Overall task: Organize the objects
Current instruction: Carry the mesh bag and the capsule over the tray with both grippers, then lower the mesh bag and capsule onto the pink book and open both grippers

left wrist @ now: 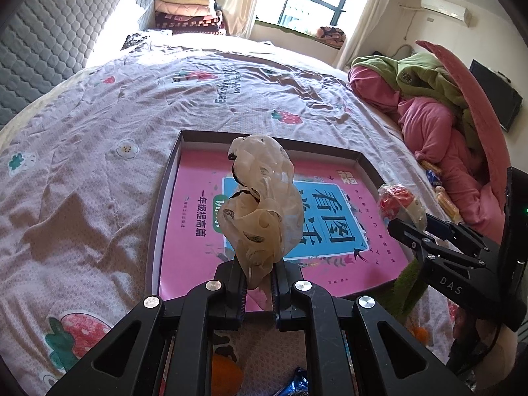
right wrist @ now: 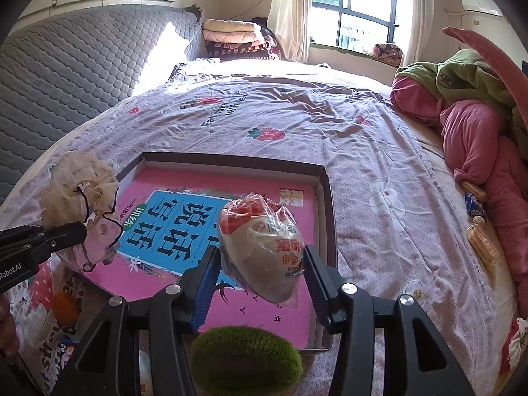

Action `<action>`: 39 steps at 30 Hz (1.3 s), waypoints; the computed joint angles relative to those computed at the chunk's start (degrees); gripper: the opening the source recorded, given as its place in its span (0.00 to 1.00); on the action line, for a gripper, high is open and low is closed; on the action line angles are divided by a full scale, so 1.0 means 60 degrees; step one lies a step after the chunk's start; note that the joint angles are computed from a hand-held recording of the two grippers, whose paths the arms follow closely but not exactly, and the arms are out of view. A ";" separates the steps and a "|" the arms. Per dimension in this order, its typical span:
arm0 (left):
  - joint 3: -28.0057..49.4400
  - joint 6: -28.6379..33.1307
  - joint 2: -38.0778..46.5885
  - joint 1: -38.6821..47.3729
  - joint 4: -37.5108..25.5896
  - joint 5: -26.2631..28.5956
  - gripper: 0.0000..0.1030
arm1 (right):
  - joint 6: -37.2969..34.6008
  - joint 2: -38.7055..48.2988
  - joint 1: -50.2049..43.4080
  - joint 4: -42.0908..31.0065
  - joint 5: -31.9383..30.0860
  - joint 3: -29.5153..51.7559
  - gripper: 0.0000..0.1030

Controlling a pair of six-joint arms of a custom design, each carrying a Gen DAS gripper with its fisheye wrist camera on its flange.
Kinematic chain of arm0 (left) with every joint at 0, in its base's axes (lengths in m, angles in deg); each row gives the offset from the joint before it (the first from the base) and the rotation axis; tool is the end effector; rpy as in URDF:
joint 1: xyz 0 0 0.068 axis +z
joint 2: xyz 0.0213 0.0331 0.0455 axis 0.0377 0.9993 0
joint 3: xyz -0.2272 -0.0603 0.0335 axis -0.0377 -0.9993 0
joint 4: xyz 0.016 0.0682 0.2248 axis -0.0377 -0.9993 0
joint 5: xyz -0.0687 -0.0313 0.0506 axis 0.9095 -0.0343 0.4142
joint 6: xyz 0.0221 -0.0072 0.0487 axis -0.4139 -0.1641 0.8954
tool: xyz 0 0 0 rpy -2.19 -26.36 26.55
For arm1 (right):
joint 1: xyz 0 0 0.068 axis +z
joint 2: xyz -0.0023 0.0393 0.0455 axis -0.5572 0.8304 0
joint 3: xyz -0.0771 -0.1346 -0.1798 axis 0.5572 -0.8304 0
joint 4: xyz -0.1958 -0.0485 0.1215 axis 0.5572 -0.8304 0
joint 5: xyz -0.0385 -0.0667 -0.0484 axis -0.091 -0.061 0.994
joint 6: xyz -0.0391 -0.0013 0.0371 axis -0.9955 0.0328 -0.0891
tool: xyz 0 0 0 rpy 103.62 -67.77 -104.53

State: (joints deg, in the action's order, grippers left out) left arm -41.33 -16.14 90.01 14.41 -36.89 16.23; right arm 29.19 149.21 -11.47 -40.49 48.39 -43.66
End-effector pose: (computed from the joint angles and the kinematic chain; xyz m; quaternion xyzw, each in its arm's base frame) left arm 0.2731 0.0430 0.0943 0.0518 0.9263 -0.1565 0.3389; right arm 0.2612 0.0991 0.0989 -0.0496 0.9244 0.0057 0.3781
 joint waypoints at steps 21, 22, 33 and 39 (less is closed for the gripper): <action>0.1012 -0.0162 0.1424 -0.0291 -0.0406 -0.0317 0.15 | 0.0303 0.1355 -0.0309 -0.0319 -0.0220 0.0737 0.50; 0.1097 -0.0182 0.1489 -0.0298 -0.0470 -0.0300 0.15 | 0.0307 0.1372 -0.0307 -0.0378 -0.0220 0.0782 0.50; 0.1173 -0.0181 0.1522 -0.0360 -0.0527 -0.0446 0.34 | 0.0438 0.1359 -0.0190 -0.0789 -0.0061 0.0983 0.51; 0.1070 -0.0168 0.1353 -0.0387 -0.0481 -0.0520 0.48 | 0.0492 0.1145 -0.0153 -0.0799 0.0044 0.0861 0.58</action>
